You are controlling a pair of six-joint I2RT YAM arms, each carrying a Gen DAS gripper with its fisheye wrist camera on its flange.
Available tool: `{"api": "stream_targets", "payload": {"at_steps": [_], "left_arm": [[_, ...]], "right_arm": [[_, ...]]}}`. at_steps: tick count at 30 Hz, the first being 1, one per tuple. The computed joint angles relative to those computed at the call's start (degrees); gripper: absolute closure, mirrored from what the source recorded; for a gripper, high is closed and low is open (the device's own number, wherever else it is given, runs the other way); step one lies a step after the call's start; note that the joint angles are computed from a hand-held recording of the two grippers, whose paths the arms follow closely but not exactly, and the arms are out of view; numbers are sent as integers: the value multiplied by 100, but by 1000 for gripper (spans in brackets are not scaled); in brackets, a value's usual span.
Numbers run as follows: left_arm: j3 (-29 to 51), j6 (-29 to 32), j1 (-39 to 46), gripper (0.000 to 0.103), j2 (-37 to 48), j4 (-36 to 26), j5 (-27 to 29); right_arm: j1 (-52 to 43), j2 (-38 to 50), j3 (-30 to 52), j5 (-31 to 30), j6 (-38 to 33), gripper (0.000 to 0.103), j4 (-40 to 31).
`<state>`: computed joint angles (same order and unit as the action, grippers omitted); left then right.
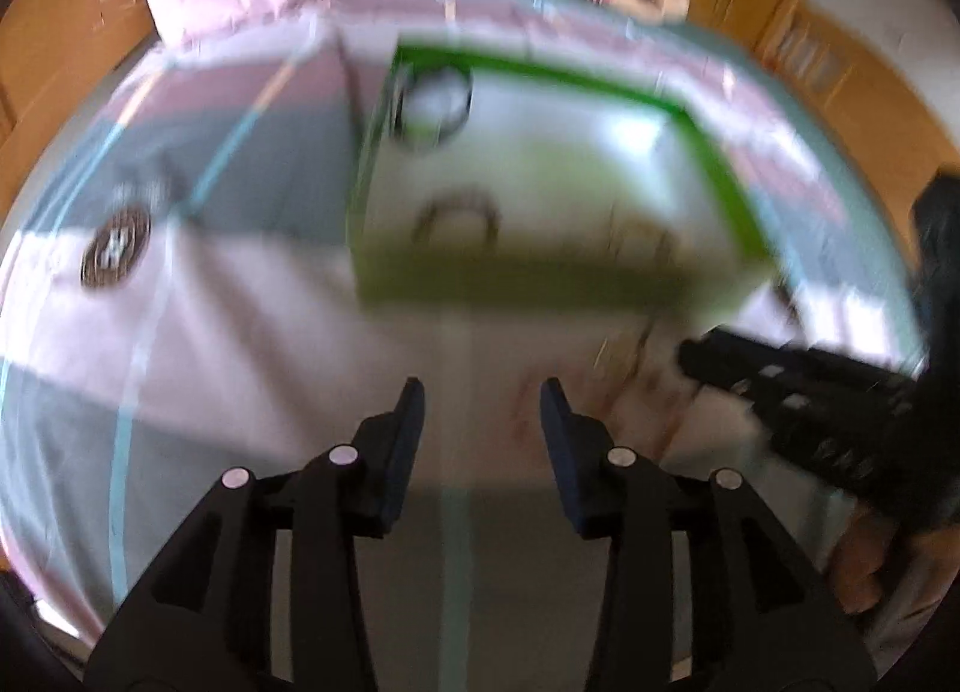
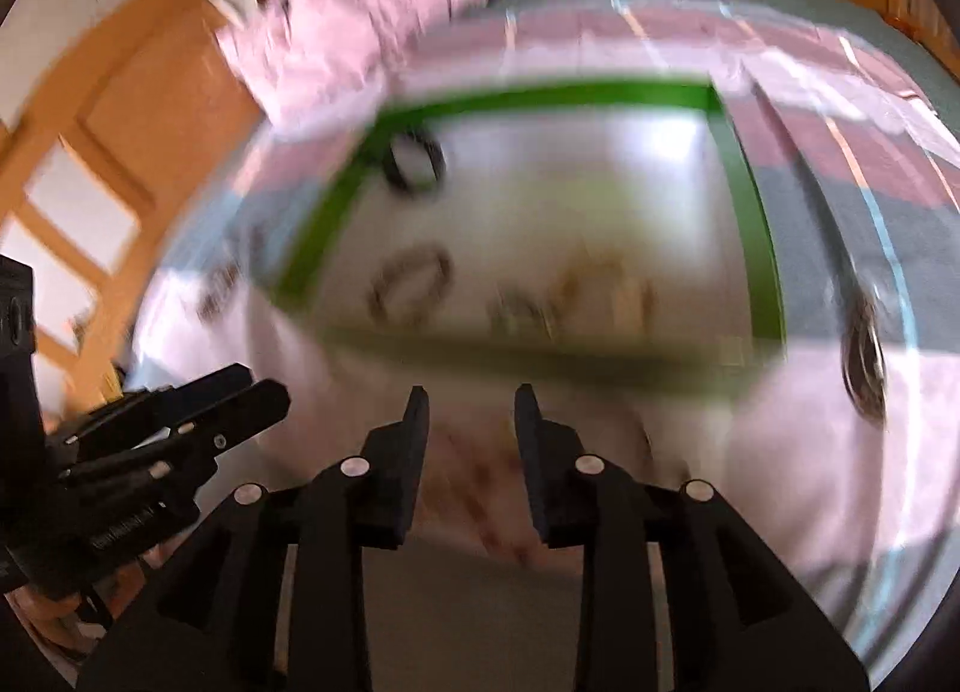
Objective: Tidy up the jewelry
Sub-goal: 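Open both tools to drop the bracelet and charm into the box, then move the right tool down to the red bead bracelet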
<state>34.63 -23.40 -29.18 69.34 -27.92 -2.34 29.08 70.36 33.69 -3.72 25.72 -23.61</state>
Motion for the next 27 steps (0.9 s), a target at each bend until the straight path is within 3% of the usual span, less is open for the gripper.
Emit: {"api": "stream_targets", "payload": {"at_steps": [4, 7, 20, 22, 24, 27], "left_arm": [[-113, 104, -45, 61, 215, 84, -143], [-132, 57, 99, 53, 148, 170, -155], [277, -138, -294, 49, 1056, 483, -210], [249, -120, -300, 48, 1027, 478, -234], [234, -129, -287, 47, 1021, 482, -250], [232, -163, -265, 46, 1035, 486, -251]], "right_arm": [[37, 150, -299, 2, -44, 73, -145], [107, 268, -371, 328, 33, 73, -200], [548, 1086, -175, 1105, 227, 69, 203], [601, 1044, -208, 1139, 220, 78, 216], [624, 986, -215, 1072, 155, 94, 197], [701, 904, -220, 1077, 154, 95, 158]]}}
